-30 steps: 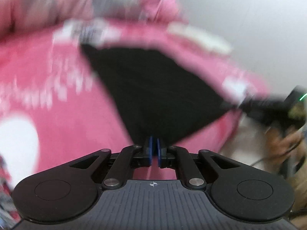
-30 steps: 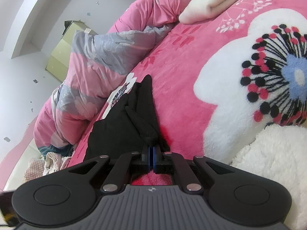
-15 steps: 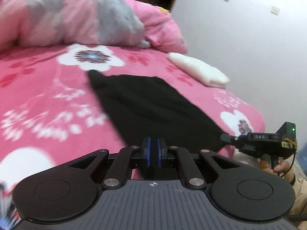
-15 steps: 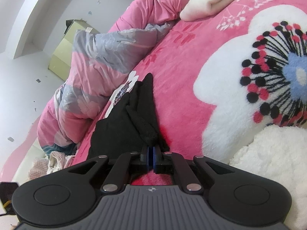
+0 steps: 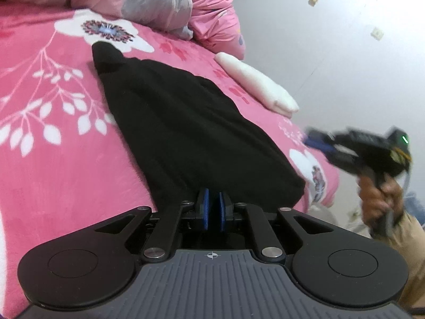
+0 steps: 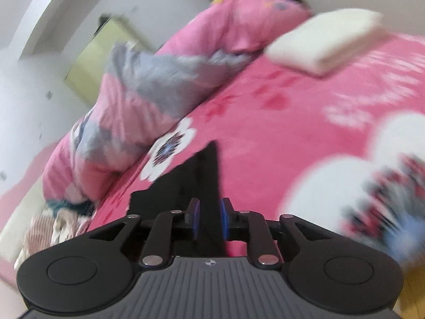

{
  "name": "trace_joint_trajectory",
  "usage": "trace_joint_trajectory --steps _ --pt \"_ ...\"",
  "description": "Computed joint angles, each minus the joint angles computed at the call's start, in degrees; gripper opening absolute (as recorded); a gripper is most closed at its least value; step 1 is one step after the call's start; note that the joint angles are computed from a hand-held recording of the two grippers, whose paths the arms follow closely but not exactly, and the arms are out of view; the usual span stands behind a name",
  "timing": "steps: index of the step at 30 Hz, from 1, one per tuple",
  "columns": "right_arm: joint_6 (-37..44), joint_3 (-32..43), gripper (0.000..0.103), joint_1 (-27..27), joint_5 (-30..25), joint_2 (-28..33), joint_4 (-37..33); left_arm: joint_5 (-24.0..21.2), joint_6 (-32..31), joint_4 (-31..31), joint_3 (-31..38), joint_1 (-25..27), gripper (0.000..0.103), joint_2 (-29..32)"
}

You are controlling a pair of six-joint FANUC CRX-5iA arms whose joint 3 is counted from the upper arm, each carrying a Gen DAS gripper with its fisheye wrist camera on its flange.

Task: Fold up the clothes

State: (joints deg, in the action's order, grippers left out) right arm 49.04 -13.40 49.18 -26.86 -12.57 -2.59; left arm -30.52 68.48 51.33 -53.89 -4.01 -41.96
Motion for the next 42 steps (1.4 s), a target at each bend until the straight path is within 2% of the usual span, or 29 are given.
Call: trace_joint_trajectory --steps 2,5,9,13,21,24,27,29,36,42 --pt "10.34 8.89 0.022 -2.21 -4.99 6.16 -8.40 0.43 -2.86 3.21 -1.21 -0.25 0.008 -0.26" --pt "17.89 20.27 0.022 -4.61 -12.71 14.53 -14.63 0.86 -6.78 7.79 -2.69 -0.64 0.009 -0.21" --pt "19.82 30.42 0.025 -5.19 -18.80 23.07 -13.61 1.68 -10.95 13.56 -4.60 -1.61 0.009 -0.25" --pt "22.57 39.65 0.033 -6.37 -25.02 29.88 -15.46 2.42 -13.92 16.58 -5.72 -2.45 0.009 -0.44" --pt "25.11 49.08 0.034 -5.71 -32.47 36.94 -12.99 2.13 -17.44 20.49 -6.97 -2.79 0.009 -0.95" --pt "25.82 49.90 0.033 -5.36 -32.24 37.98 -11.86 1.84 -17.68 20.40 -7.11 -2.63 0.009 -1.32" --pt "27.47 49.58 0.019 -4.85 -30.66 37.98 -11.17 2.10 -17.52 19.97 -7.07 -2.79 0.009 -1.48" --pt "27.29 47.52 0.004 -3.89 -28.04 37.00 -8.82 2.05 -16.63 18.90 -6.91 -2.72 0.009 -1.75" --pt "22.52 38.69 0.002 -0.27 -17.65 33.23 3.41 2.64 -16.04 18.28 -6.44 -2.87 0.009 -1.19" --pt "17.19 36.56 0.001 0.02 -15.88 33.22 8.86 1.20 -11.16 13.64 -4.83 -1.38 0.009 -1.29"
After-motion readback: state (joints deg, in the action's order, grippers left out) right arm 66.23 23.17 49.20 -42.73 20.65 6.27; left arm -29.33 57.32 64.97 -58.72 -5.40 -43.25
